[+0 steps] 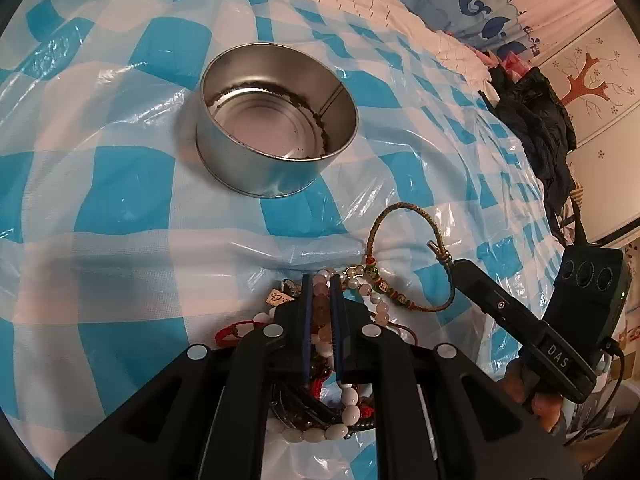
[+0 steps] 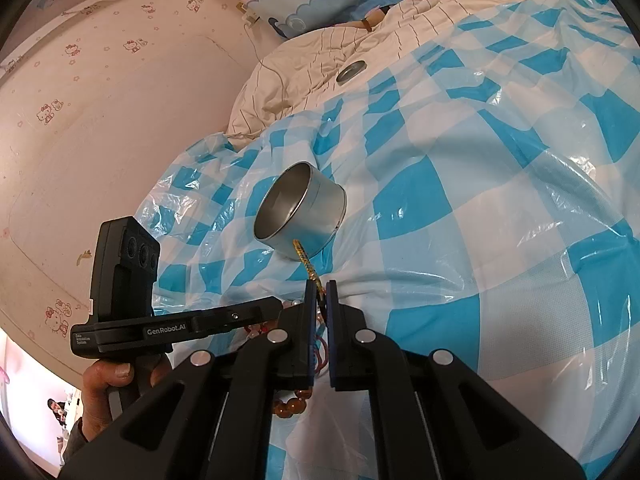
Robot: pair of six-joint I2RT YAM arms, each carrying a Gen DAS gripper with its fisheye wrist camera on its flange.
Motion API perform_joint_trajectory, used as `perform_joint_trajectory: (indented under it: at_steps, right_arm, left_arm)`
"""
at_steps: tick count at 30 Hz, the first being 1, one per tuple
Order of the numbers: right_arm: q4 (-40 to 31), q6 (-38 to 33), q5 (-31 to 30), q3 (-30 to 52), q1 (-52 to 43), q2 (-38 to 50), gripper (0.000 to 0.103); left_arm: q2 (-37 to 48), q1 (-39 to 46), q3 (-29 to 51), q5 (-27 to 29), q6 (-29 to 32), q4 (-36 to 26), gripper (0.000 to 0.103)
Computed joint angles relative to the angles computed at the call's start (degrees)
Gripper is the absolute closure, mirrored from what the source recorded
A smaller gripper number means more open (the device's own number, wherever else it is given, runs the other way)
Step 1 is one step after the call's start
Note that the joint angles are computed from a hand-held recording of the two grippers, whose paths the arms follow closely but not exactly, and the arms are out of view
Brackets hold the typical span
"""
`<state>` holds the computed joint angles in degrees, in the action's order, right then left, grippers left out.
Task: Organize jewelry
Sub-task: 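Lift the gold chain with the right tool and release it into the silver tin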
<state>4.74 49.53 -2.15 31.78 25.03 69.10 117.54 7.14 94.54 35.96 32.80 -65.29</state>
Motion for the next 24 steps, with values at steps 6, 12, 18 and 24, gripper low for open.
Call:
perform_joint_trajectory:
  at_steps: [6,12,18,24]
  right_arm:
    - [0.0,-0.1,0.0,0.1,0.0,0.0,0.098]
    - [0.3,0.2,0.4,0.1,0.3,-0.1,0.098]
    - [1.8,0.2,0.1,-0.4,0.0,-1.6,0.098]
    - [2.3,0.5,-0.6,-1.2,-0.7,-3.2,0.098]
  left_arm:
    - [-1.2,0.2,-1.9,0.5,0.4,2.2,0.096]
    - [-0.7,1.9,1.4,5.6,1.8,-1.8,0.096]
    - [-0.3,3.8,8.6,10.9,4.6,-7.5,0.097]
    - [4.2,4.0,20.2,17.0,1.7,-10.2,0.096]
